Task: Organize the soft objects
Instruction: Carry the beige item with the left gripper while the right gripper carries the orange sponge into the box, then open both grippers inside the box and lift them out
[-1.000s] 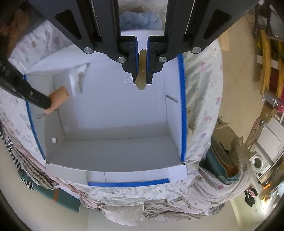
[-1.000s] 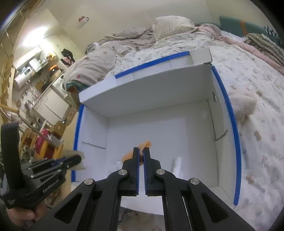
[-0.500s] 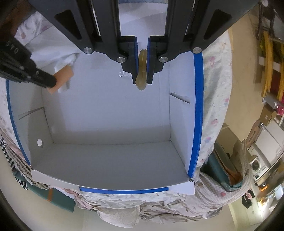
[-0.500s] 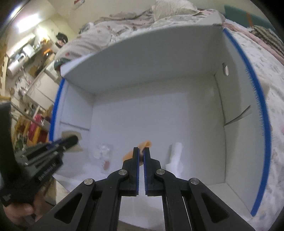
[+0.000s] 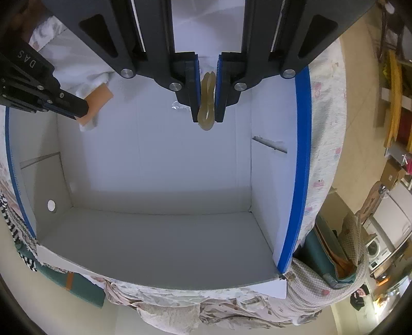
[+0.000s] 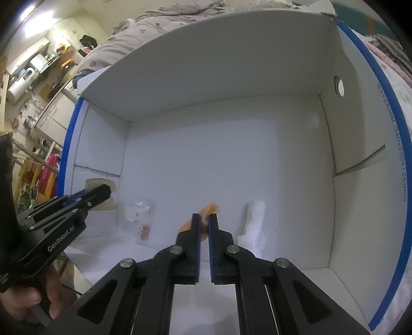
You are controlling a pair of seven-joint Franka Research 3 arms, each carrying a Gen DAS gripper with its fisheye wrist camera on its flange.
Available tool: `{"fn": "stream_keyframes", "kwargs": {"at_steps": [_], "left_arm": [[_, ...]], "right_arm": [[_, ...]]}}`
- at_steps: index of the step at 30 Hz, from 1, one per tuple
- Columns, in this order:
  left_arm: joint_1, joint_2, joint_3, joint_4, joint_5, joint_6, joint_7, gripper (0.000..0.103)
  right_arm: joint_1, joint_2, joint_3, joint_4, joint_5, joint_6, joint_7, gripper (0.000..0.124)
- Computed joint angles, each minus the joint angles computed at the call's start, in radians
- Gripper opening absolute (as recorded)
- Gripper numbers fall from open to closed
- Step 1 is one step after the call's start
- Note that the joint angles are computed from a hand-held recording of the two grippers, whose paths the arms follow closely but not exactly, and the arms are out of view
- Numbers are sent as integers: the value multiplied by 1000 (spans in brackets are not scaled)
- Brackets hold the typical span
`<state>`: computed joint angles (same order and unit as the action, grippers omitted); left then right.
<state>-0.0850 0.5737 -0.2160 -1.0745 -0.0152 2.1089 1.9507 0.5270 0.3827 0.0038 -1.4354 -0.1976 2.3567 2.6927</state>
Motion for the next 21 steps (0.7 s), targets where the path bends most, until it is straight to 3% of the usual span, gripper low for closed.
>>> {"fn": "stream_keyframes", "kwargs": {"at_steps": [4, 12, 14, 17, 18, 19, 21], "left_arm": [[2, 8, -3, 13, -6, -17, 1, 11], [4, -10, 1, -19, -4, 21, 2, 20], [-1, 2, 5, 0, 3, 12, -12, 21], [1, 10, 2, 17, 2, 1, -9, 25], [5, 7, -2, 14, -4, -3, -1, 29], [9, -3, -6, 0, -9, 3, 9, 32], [14, -44, -5, -68, -6, 60, 27, 63]], "right_arm": [[-5, -14, -1, -24, 5, 3, 15, 6], [-9, -19, -1, -32, 0, 15, 49, 14], [-5, -9, -4, -11, -11, -3, 50, 21], [5, -20, -11, -22, -33, -1, 82, 51], [11, -29, -15, -33, -48, 10, 103, 70], [17, -37, -20, -43, -68, 17, 126, 76], [20, -48, -22, -53, -95, 19, 152, 76]]}}
